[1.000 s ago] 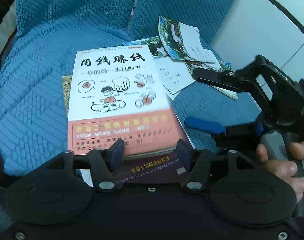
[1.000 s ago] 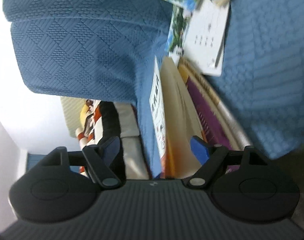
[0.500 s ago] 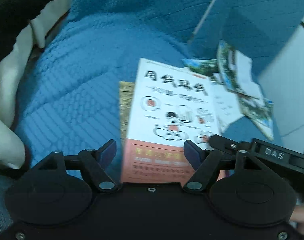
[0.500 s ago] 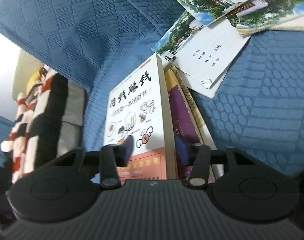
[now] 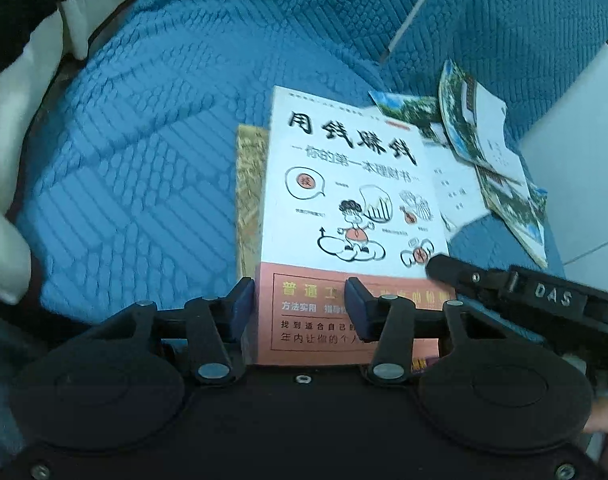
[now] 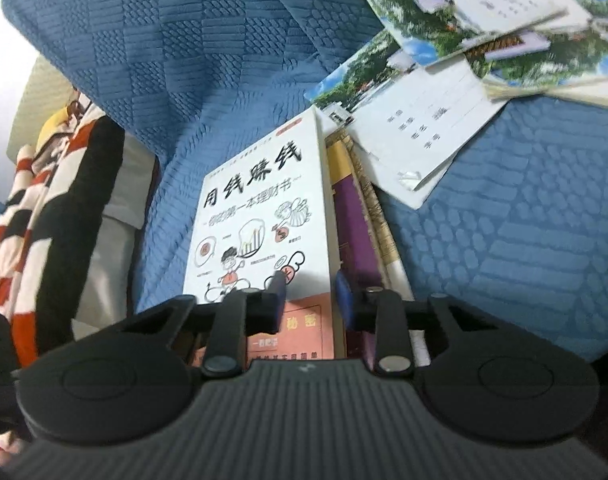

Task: Organize objects
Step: 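Lift the three-book stack with both grippers and carry it onto the seat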

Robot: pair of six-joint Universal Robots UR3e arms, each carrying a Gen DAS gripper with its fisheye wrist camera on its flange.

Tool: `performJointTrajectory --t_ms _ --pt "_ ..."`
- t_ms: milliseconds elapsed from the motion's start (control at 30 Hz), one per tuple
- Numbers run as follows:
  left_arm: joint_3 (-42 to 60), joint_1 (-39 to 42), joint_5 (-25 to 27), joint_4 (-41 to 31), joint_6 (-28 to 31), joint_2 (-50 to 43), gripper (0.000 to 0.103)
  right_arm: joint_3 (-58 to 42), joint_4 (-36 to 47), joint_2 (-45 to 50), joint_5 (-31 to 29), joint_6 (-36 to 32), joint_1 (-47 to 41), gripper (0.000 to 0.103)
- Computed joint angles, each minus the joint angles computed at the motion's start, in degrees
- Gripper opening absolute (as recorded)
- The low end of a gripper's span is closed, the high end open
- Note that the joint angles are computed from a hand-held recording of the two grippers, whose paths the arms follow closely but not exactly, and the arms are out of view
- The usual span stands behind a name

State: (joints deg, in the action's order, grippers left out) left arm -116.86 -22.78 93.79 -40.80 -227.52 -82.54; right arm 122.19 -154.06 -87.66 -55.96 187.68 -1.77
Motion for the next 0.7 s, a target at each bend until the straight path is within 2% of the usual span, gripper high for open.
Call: performJointTrajectory --t_ms 333,567,600,633,700 --pt "4.39 -8.02 2.9 -5.56 -9.78 -0.84 0.044 1.6 9.81 -6.84 -0.54 -10.32 -2.75 0.024" --pt "7.15 -10.48 4.29 -7.68 -11.52 -1.97 0.046 1.25 14.75 -9.5 -1.24 -13.46 -4.02 0.024" --pt "7.4 -10.68 4.83 -7.7 -11.43 -1.63 0.051 1.15 15.34 -10.02 -1.34 -13.65 -4.27 0.024" --pt "8.27 -11.08 5.44 -8.39 -11.43 -1.44 0.061 1.32 15.55 -10.66 -1.13 -13.67 -4.64 0.024" --pt "10.17 -11.62 6.49 -10.01 -11.31 -1.17 0.067 1.65 16.75 -12.91 -0.63 -13.4 -5.94 0.024"
